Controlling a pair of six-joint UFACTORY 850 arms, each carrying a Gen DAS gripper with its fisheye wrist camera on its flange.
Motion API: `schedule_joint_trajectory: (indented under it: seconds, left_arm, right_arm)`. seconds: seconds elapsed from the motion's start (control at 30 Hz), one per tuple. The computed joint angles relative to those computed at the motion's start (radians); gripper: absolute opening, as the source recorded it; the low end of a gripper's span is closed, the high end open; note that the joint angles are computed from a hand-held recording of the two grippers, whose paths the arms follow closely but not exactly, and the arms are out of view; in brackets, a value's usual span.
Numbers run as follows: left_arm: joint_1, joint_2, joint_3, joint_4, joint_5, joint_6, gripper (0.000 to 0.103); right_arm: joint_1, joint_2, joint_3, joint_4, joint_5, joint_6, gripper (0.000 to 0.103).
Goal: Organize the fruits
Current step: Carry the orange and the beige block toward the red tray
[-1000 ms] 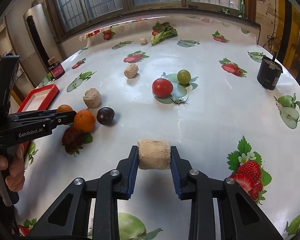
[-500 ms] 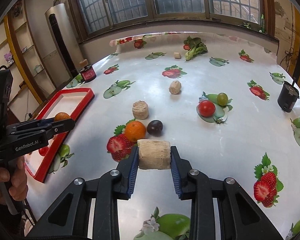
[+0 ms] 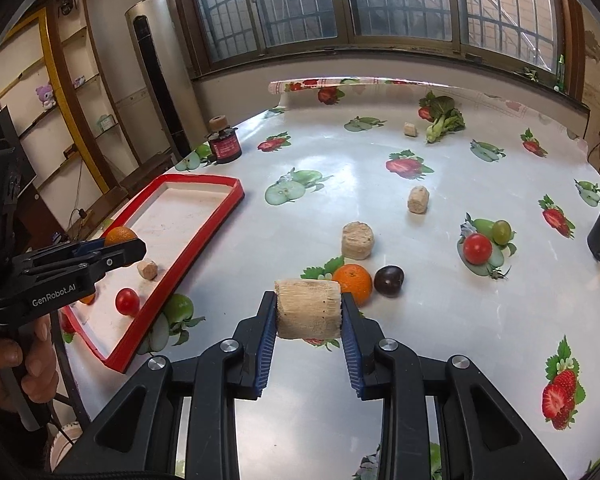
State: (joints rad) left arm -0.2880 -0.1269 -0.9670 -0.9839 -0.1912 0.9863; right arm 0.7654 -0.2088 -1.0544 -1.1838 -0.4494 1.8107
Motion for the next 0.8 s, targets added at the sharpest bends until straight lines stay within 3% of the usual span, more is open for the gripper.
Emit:
schedule_joint_trajectory:
  seconds: [0.8]
  left_arm:
    - [0.094, -0.006, 0.002, -0.017, 0.0, -0.005, 0.031]
  right_arm:
    - [0.019, -0.143, -0.186, 0.106, 0.07, -0.203, 0.031]
